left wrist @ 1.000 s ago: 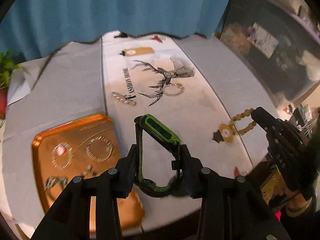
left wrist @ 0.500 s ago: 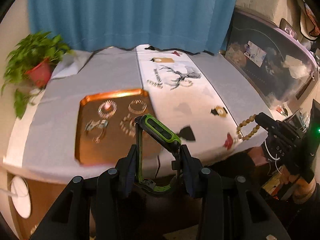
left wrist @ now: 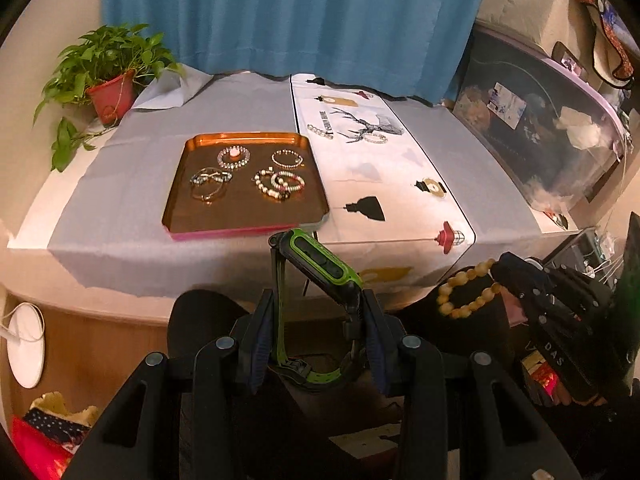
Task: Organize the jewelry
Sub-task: 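Carry the watch and amber bracelet over the copper tray with both tools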
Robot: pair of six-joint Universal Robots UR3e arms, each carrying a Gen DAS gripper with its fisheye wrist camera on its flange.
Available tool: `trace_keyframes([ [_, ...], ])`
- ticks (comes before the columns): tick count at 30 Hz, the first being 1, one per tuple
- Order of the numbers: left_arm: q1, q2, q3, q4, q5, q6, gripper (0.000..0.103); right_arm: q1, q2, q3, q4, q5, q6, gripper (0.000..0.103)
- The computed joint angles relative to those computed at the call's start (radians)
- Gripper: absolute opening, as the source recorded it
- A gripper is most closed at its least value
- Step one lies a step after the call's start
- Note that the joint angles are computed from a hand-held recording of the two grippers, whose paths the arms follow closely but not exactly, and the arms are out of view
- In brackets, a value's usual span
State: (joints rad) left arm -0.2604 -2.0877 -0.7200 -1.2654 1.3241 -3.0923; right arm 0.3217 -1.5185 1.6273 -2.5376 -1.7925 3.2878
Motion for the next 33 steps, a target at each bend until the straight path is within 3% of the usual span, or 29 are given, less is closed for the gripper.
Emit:
trace_keyframes([
  [7,-0.013,0.088,-0.154,0.086,0.011,0.003,0.037,0.058,-0.008,-0.001,0.005,-0.032,0.004,0.013],
  [19,-0.012,0.106,-0.187,0.106,0.006,0.010,0.038,0.080,0.028,-0.048,0.021,-0.054,0.002,0.013],
  [27,-0.002,0.028,-0.101,0.059,-0.008,0.021,0.038,0.064,0.084,-0.112,0.049,-0.036,-0.019,0.013],
  [33,0.008,-0.106,0.088,-0.024,-0.011,0.026,0.038,0.032,0.172,-0.211,0.068,-0.016,-0.044,0.013],
])
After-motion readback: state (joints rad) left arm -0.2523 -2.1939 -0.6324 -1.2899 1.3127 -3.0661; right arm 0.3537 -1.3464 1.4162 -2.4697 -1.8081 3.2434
